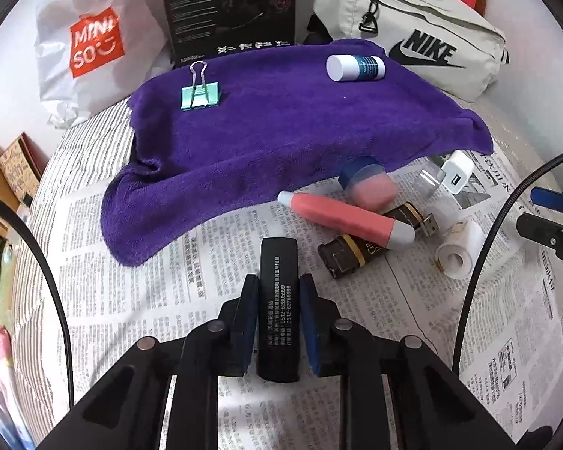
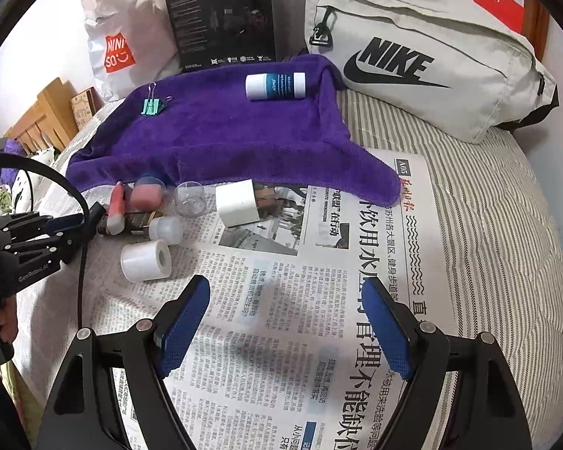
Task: Organize rigid objects
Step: 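Grasp the black rectangular case with the left tool while the right tool moves toward the white charger, then grasp the white cube charger with the right tool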
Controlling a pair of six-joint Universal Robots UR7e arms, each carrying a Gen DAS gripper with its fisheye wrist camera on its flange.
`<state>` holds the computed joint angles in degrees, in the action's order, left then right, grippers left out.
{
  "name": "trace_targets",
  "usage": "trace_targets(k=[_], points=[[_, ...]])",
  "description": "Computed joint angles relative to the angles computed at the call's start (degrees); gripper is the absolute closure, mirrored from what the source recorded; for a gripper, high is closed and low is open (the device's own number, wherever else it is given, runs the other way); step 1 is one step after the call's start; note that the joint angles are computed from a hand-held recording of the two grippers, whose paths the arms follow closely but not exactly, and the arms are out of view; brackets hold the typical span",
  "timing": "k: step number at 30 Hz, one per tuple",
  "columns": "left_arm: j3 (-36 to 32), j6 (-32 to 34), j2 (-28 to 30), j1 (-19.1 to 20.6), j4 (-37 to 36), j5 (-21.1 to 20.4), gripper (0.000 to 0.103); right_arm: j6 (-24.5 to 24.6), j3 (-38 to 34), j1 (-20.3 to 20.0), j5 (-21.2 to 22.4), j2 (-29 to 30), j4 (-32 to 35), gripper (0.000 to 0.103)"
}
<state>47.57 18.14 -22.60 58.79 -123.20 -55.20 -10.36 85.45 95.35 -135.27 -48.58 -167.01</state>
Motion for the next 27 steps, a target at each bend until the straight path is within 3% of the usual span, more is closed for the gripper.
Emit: trace_targets(k=[11, 14, 17, 22, 25, 27], points=[[2.1, -0.47, -1.46, 1.07, -3.8, 0.5, 0.082, -4.45, -6.76, -0.53, 4.44, 4.58, -1.13, 0.021], [2.13, -0.33, -1.38, 1.08, -4.22, 0.37, 0.082, -5.59, -9.67, -1.04, 3.32, 6.86, -0.14, 0.021], [1.72, -0.41, -1.29, 1.25, -4.11, -0.36, 0.082, -7.19, -12.31, -1.51, 0.43, 9.3, -0.16, 0.027], [2.73, 0.18, -1.57, 1.2, -5.59, -0.26, 0.082, -9.04, -13.48, -1.94, 1.0, 10.48, -2.05, 0.03], [2.97, 0.84, -1.55, 1.13, -6.11, -0.13, 0.082, -11.07, -13.94, -1.98, 1.83, 11.13, -3.71, 0.039], [3.07, 0.75, -1.62, 1.14, -6.25, -0.34, 0.082, -11.03, -13.89, -2.01, 2.88, 10.83, -2.81, 0.054]])
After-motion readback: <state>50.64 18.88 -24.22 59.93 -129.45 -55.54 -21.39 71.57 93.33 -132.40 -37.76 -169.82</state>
